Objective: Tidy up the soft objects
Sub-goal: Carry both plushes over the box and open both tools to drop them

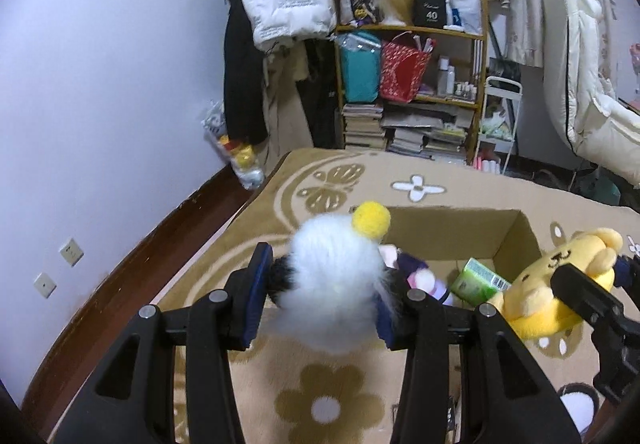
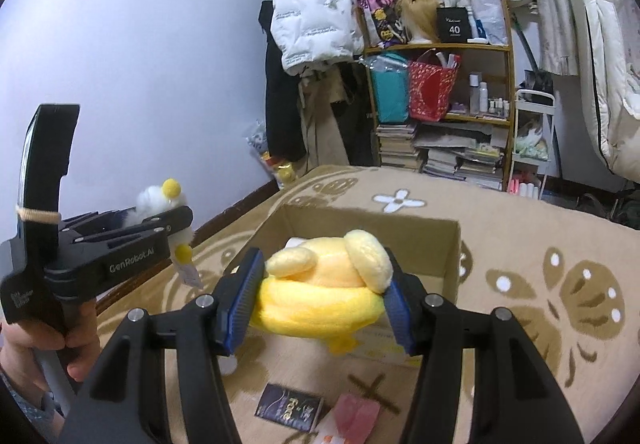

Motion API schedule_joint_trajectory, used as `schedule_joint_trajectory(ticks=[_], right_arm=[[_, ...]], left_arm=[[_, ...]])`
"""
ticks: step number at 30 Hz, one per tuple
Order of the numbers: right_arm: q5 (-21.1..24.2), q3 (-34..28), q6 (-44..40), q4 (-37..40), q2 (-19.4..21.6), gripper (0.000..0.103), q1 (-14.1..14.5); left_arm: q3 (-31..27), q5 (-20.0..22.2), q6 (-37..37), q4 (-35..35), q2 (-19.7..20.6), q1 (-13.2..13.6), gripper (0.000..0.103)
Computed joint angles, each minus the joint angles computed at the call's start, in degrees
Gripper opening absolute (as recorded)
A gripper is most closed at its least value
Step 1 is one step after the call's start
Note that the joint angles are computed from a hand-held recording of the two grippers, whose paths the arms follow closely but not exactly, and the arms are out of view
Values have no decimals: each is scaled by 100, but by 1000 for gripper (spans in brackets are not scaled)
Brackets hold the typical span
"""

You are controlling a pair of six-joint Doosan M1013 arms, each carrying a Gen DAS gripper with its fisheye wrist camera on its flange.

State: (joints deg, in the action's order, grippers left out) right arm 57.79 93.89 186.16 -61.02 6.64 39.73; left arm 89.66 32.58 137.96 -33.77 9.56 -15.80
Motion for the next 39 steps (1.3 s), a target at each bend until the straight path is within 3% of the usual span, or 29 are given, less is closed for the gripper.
schedule_joint_trajectory(ticks=[15,20,36,39], right_arm=[[-119,-81,-192,-347,-19,60,-347],[-252,18,-88,-248,-37,61,-468],[-424,310,-88,455,-17,61,-742],[-447,331,-130,591,6,62,-773]], left_arm=[[63,-344,1448,-1248,67,-200,44],[89,-335,1594,-1286,89,-297,44],[-18,-188,223,205,389,-522,47],[-20,-187,122,309,415,-525,51]])
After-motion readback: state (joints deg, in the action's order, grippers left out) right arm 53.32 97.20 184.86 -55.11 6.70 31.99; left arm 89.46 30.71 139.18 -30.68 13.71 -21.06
